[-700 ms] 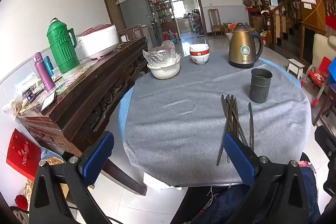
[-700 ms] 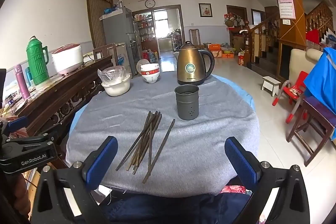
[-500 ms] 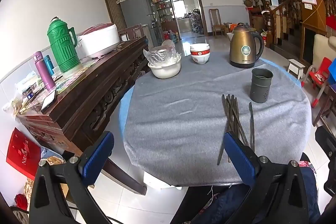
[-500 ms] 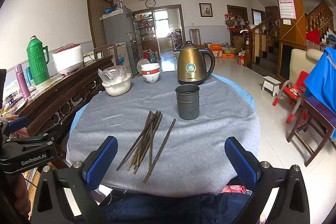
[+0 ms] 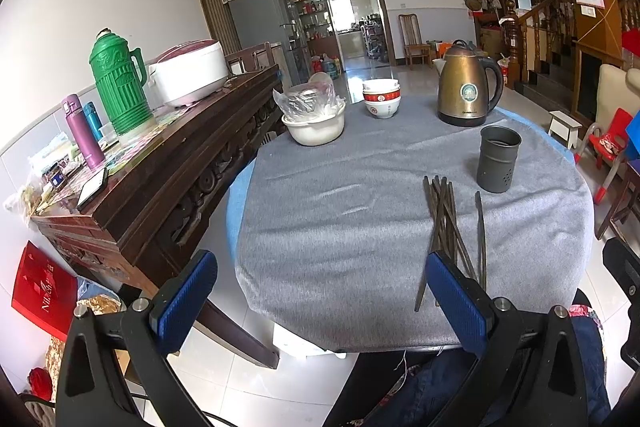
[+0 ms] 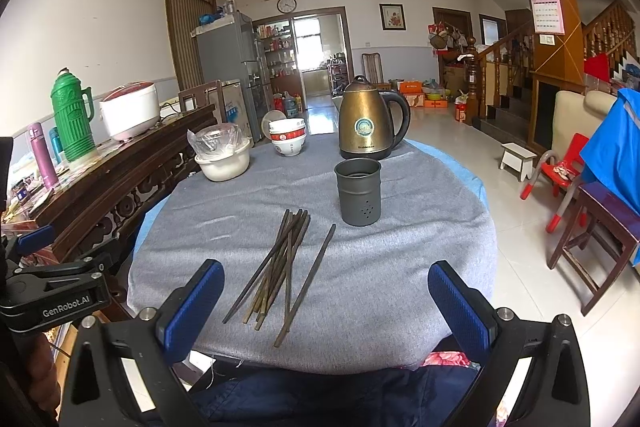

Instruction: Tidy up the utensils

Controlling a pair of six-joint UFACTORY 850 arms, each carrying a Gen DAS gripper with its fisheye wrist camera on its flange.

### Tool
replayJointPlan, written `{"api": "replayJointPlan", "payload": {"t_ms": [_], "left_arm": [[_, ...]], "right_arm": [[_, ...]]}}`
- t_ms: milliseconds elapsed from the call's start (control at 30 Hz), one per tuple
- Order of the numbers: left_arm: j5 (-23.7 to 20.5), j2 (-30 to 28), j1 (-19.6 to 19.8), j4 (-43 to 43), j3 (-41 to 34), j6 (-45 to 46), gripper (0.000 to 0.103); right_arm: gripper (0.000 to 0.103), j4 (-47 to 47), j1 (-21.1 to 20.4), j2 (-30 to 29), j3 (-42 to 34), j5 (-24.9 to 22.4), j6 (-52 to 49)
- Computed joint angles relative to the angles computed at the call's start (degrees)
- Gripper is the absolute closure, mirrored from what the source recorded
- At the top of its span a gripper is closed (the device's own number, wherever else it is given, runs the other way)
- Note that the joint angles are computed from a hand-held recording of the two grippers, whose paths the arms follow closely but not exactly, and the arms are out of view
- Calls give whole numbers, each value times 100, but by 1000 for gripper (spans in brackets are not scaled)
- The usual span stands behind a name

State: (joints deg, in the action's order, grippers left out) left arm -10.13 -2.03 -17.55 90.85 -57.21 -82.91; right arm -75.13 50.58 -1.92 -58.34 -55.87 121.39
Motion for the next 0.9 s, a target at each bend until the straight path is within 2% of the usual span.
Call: {"api": "replayJointPlan", "payload": {"t_ms": [433, 633, 767, 900], "left_arm": [[-2, 0, -5, -12, 4, 5, 0], [7, -8, -5, 27, 21, -44, 0], [30, -40, 6, -12, 23, -10, 0], [47, -130, 11, 10, -34, 6, 0]], "right_arm": [[0, 73, 31, 15, 14, 18, 25], [0, 364, -28, 35, -50, 219, -76], [0, 252, -42, 15, -15, 183, -43], [0, 297, -203, 9, -23, 423, -131]]}}
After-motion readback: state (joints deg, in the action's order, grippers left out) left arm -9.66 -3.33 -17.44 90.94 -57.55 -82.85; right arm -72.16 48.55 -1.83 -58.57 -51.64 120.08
